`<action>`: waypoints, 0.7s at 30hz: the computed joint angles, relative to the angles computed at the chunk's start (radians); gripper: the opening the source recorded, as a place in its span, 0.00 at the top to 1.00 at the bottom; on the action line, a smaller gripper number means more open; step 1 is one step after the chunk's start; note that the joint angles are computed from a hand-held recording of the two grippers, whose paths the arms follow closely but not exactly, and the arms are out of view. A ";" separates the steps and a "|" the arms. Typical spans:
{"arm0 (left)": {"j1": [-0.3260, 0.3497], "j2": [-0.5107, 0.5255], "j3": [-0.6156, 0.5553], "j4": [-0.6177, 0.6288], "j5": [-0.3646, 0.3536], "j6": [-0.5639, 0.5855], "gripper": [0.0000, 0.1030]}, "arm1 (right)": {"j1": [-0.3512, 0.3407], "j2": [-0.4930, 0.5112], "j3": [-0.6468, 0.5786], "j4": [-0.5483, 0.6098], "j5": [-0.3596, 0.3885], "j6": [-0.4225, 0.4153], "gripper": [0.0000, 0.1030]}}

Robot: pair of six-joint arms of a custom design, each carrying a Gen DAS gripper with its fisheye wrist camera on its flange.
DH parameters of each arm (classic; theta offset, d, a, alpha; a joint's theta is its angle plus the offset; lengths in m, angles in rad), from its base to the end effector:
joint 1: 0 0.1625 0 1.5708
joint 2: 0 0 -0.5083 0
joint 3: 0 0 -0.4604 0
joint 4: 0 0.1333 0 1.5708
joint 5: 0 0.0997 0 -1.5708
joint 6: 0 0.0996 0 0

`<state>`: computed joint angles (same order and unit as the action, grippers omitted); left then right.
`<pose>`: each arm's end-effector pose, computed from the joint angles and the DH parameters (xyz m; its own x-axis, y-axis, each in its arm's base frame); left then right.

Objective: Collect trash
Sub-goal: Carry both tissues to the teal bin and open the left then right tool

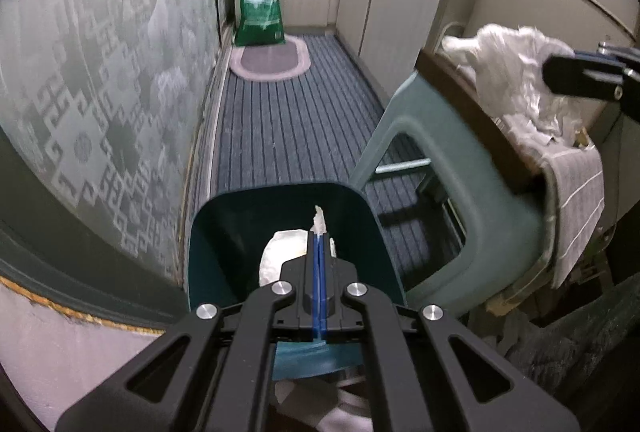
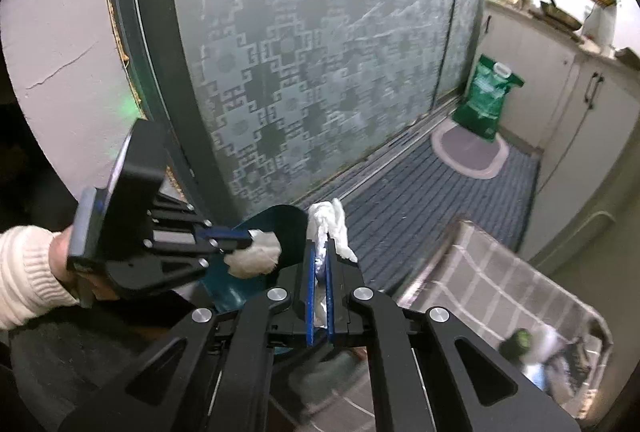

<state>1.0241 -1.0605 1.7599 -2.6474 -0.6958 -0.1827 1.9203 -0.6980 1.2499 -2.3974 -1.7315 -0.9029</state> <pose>-0.1935 -0.7214 0.2870 -0.7708 -0.0541 -0.6348 0.3491 0.7976 -0.4918 0.4199 -0.8093 0.1802 -0.3248 -0.8941 0.3084 -0.9440 0.3267 -0.0471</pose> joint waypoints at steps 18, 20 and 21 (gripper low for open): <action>0.007 -0.042 0.034 0.061 0.038 -0.079 0.80 | 0.020 0.092 -0.052 0.124 -0.082 0.084 0.96; -0.009 -0.049 0.044 0.030 0.065 -0.064 0.80 | 0.020 0.099 -0.055 0.129 -0.090 0.087 0.96; -0.014 -0.049 0.043 0.022 0.070 -0.063 0.80 | 0.020 0.104 -0.057 0.133 -0.094 0.092 0.96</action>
<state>1.0105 -1.1100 1.8032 -2.6251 -0.6255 -0.2458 1.9405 -0.5938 1.1931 -2.2644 -1.8254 -0.8113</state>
